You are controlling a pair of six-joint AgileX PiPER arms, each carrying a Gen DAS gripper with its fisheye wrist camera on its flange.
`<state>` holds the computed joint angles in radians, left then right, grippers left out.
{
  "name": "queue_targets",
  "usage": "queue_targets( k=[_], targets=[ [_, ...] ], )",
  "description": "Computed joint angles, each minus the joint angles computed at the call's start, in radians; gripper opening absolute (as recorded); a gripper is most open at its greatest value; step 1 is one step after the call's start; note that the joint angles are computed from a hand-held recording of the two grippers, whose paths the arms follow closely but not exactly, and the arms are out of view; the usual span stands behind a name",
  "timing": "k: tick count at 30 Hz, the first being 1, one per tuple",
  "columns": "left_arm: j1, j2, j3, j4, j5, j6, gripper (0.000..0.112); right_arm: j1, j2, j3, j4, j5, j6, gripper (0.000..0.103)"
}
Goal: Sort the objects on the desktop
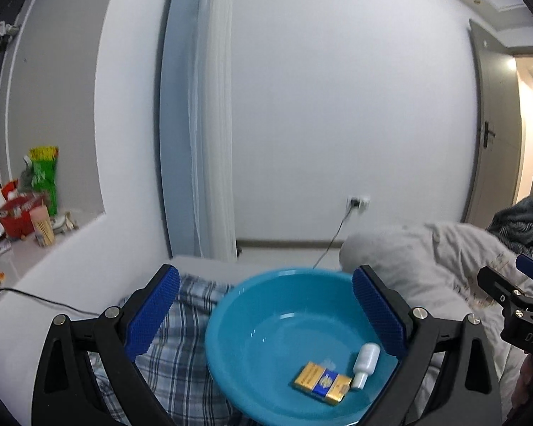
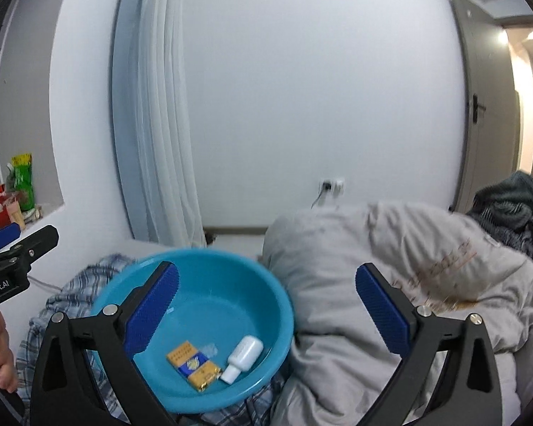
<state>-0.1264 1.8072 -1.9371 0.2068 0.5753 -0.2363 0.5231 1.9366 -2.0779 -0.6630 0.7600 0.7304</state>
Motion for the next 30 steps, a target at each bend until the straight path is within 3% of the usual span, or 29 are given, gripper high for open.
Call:
queue_targets(
  k=[14,19,23,30],
  targets=[
    [0.025,-0.194,0.162,-0.088,-0.141,0.062,0.103,0.056,-0.19,0.171,-0.234,-0.079,0.192,0.1],
    [0.003,-0.214,0.179,-0.008,-0.157,0.003,0.103,0.058,-0.219,0.211,-0.298,-0.112,0.286,0.103],
    [0.015,-0.243,0.22,-0.104,-0.21,0.087,0.103,0.04,-0.242,0.238,-0.291,-0.141,0.31,0.103],
    [-0.004,-0.256,0.215,-0.051,-0.194,0.084,0.103,0.079,-0.253,0.23,-0.35,-0.081,0.313,0.103]
  ],
)
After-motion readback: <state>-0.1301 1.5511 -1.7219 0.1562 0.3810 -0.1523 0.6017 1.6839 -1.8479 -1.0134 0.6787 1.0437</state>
